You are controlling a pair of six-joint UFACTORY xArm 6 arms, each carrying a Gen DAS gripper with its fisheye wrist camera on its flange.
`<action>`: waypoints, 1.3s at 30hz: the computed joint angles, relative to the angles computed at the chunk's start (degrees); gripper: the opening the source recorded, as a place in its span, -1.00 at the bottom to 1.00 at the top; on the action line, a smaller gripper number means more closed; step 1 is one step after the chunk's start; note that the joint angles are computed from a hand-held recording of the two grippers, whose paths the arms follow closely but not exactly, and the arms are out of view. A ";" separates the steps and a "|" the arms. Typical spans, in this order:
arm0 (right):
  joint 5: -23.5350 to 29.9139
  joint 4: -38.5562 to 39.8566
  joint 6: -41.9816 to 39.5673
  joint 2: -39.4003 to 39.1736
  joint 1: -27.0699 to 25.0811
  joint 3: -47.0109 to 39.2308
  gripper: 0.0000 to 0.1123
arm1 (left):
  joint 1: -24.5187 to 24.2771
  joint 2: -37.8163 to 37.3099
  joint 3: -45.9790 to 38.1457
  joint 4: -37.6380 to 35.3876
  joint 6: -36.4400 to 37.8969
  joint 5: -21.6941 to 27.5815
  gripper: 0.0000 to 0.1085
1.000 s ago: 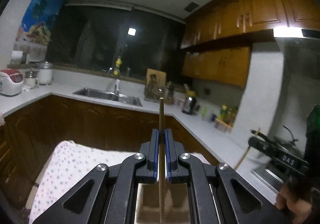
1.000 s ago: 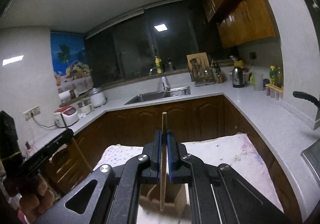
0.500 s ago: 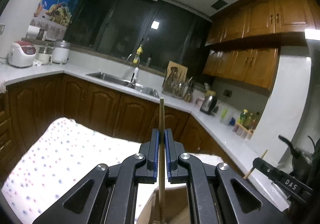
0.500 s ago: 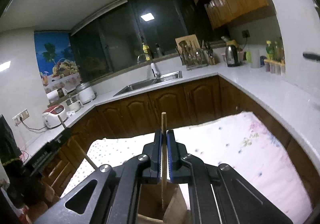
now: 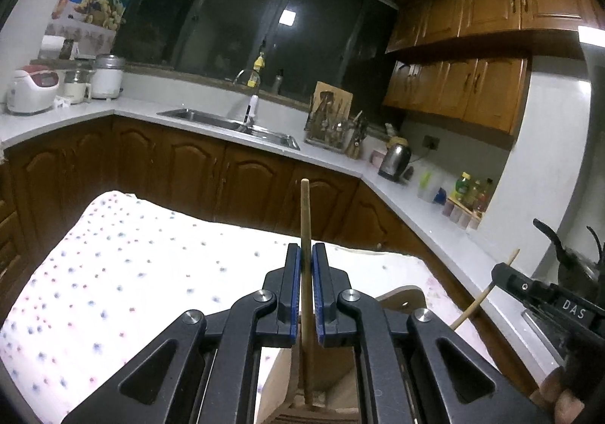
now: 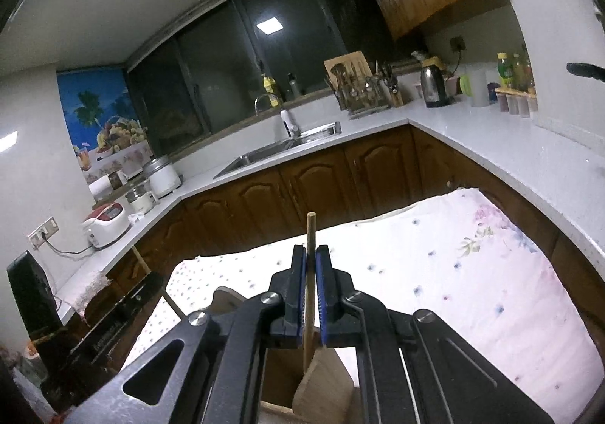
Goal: Organize utensils
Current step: 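Lower both chopsticks into the holder and open both tools, then withdraw both tools from the holder back toward the utensils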
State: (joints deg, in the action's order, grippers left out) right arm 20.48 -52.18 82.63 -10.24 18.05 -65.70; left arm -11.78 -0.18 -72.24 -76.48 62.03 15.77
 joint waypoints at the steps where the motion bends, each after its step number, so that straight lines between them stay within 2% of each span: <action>1: -0.13 1.73 -1.16 -0.12 -0.17 0.23 -0.90 | 0.20 0.12 -0.18 1.77 -1.40 0.30 -0.92; 6: -0.66 7.39 -4.88 -0.16 -0.66 1.16 -0.83 | 1.42 1.43 -3.21 11.42 -9.62 3.06 -0.91; 8: -1.20 9.04 -5.73 -0.24 -0.86 1.63 -0.83 | 1.68 1.97 -4.15 12.91 -10.84 3.76 -0.85; 10: -1.59 10.18 -6.46 -0.41 -0.91 1.99 -0.82 | 1.79 2.05 -4.38 14.10 -11.64 3.73 -0.78; 12: -1.28 10.55 -6.71 -0.53 -0.76 1.99 -0.82 | 1.91 2.01 -4.53 14.62 -12.48 3.71 -0.53; 15: -0.96 11.83 -8.11 -0.67 -0.48 1.80 -0.75 | 2.18 1.96 -5.03 14.51 -12.86 4.15 -0.46; 19: -0.56 10.70 -6.97 -1.43 0.08 1.87 -0.23 | 2.29 0.70 -3.79 12.92 -11.16 3.91 -0.09; 21: -0.31 9.68 -5.95 -2.05 0.25 2.08 -0.14 | 2.52 -0.82 -2.33 10.76 -9.05 3.84 0.08; 22: -0.08 9.59 -5.80 -2.57 0.43 2.34 0.03 | 2.54 -2.25 -0.29 8.87 -7.11 3.29 0.26; 23: -0.12 9.36 -5.27 -3.29 0.53 2.85 0.24 | 2.67 -3.44 1.16 7.84 -6.17 2.81 0.35; 25: -0.85 8.39 -3.52 -4.89 0.59 4.25 0.51 | 3.25 -6.21 4.17 5.85 -4.44 2.40 0.54; 26: -1.36 8.05 -2.78 -5.77 0.59 5.03 0.63 | 3.68 -7.42 5.53 6.61 -5.06 2.52 0.61; 28: -1.67 6.64 -0.89 -8.37 1.02 7.27 0.68 | 4.58 -10.27 8.81 11.15 -9.31 2.32 0.85; 33: 2.23 5.97 0.29 -14.46 4.38 11.94 0.70 | 7.84 -18.88 16.85 18.12 -13.83 5.21 0.85; 39: 10.72 5.94 -0.13 -21.15 11.08 16.17 0.70 | 12.69 -29.22 24.34 27.30 -19.57 11.15 0.86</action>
